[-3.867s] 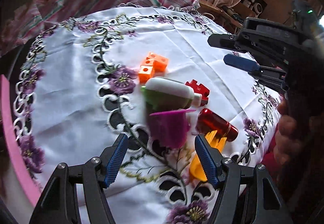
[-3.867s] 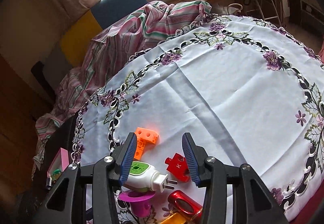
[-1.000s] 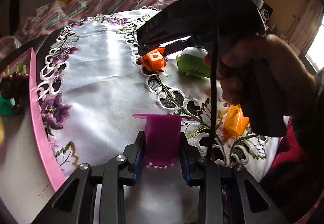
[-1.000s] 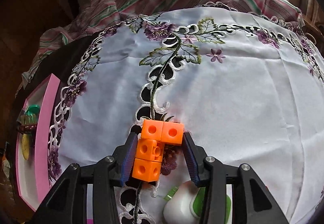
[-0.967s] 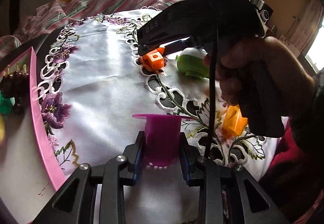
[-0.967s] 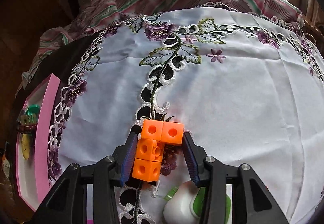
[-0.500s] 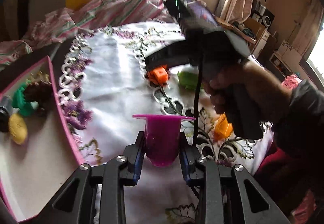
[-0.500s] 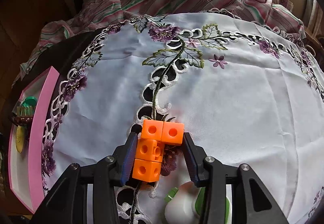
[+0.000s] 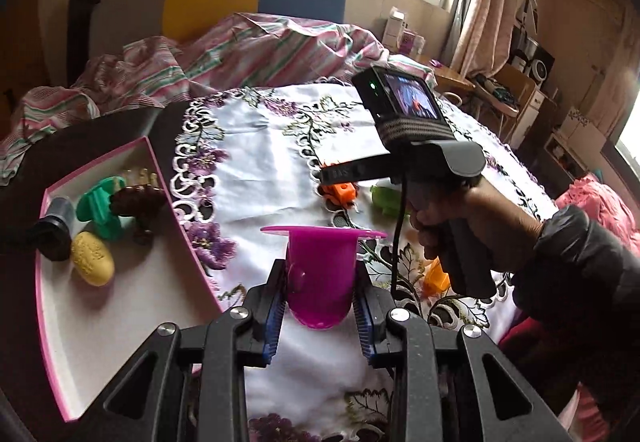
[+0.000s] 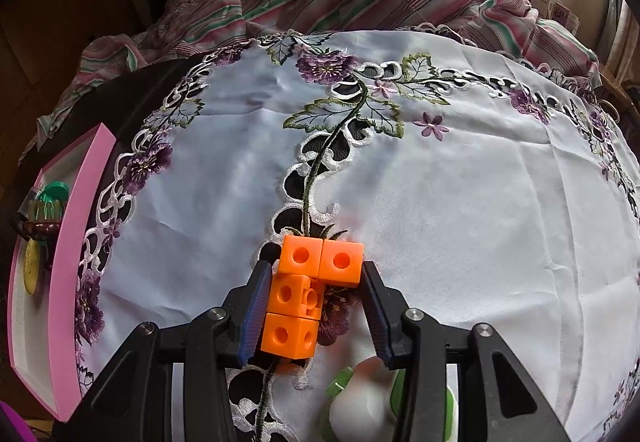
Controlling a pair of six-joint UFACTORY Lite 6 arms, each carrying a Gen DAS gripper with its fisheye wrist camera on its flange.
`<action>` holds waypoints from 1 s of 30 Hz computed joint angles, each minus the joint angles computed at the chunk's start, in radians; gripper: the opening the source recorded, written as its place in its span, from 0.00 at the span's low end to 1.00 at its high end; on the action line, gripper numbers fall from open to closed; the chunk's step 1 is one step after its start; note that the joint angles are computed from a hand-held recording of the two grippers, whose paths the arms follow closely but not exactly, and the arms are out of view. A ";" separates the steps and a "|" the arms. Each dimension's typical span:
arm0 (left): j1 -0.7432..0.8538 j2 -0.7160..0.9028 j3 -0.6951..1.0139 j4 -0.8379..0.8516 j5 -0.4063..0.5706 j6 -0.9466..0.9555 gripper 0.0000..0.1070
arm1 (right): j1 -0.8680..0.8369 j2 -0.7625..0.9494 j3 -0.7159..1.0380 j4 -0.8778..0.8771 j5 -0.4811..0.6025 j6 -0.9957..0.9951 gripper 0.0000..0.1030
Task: Organize rigid objects
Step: 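Carry the magenta cup into the tray and open the left gripper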
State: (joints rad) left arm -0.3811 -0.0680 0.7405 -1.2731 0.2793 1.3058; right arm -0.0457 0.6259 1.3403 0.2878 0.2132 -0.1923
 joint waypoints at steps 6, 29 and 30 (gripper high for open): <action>0.084 -0.025 -0.010 0.017 0.047 -0.012 0.29 | 0.014 -0.008 -0.016 -0.100 -0.022 0.082 0.43; 0.691 0.363 0.323 0.080 0.218 -0.013 0.29 | 0.029 -0.012 -0.020 -0.232 -0.022 0.209 0.44; 0.684 0.395 0.355 0.093 0.214 -0.029 0.29 | 0.029 -0.012 -0.020 -0.238 -0.022 0.215 0.44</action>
State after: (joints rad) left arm 0.3025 0.3272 1.0951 -1.1804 0.4937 1.2764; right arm -0.0162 0.6134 1.3206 0.0500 0.1912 0.0229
